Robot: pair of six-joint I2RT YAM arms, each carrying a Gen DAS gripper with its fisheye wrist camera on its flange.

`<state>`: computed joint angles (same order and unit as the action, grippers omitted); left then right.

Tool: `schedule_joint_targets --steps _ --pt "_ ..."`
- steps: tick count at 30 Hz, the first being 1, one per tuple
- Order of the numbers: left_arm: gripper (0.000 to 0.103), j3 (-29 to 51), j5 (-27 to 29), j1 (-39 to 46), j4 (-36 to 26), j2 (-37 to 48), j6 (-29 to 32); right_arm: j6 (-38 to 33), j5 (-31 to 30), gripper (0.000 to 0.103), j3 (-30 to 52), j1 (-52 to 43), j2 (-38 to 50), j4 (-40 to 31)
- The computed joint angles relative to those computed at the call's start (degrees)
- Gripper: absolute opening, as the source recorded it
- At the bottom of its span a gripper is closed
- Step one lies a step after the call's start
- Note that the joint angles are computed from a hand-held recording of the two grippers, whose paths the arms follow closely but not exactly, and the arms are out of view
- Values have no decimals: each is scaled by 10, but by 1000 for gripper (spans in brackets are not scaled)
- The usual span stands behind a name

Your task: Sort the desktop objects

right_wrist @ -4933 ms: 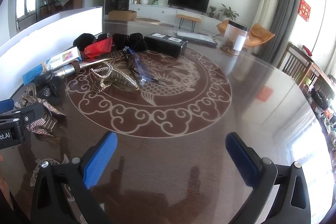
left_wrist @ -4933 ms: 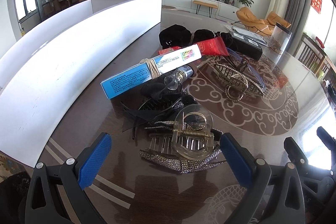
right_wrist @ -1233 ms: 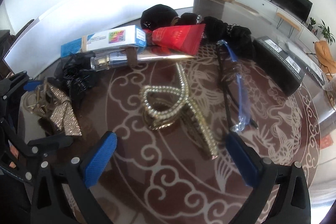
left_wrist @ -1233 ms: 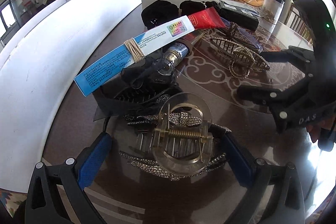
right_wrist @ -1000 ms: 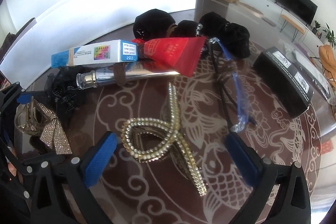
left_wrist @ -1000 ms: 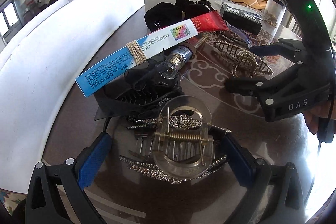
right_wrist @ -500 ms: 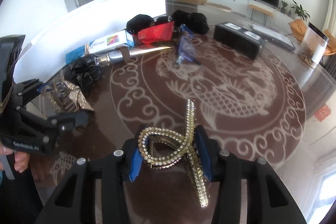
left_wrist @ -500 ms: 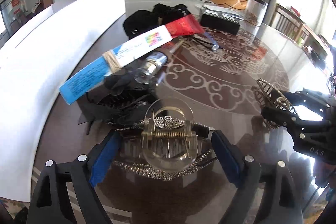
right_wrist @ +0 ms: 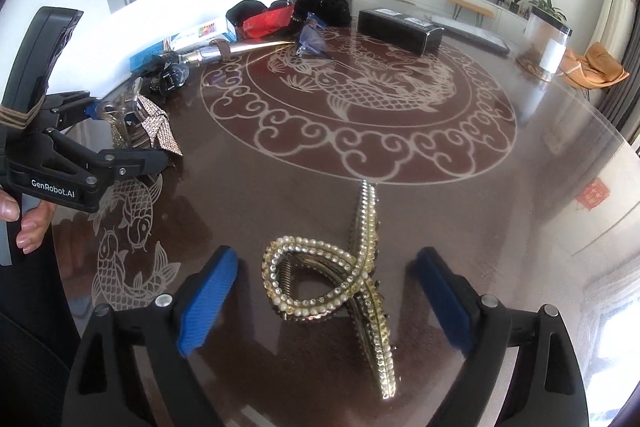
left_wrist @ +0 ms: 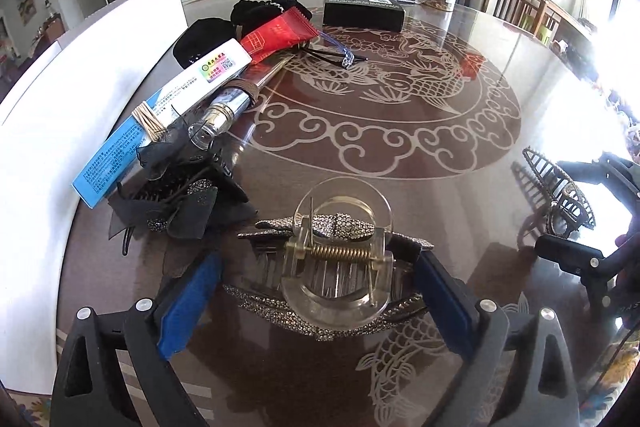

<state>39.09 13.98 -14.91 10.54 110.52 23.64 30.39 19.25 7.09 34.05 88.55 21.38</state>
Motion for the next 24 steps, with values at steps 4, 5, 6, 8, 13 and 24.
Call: schedule_joint_targets --steps 4,5,6,8,13,24 --pt "82 -21 31 12 28 -20 3 -7 -25 45 -7 -33 -80 -63" --pt "81 -30 50 20 34 -32 4 -2 -35 45 -14 -41 -106 -76" --pt "79 -39 69 30 38 -49 5 7 -33 45 -19 -38 -131 -92" --pt "79 -51 89 46 38 -78 -1 33 -26 45 -24 -24 -184 -135" --pt "79 -49 154 127 -38 -157 6 56 -4 45 22 15 -250 -217" --pt "79 345 122 327 -259 -10 -16 -100 -91 45 498 45 99 -173"
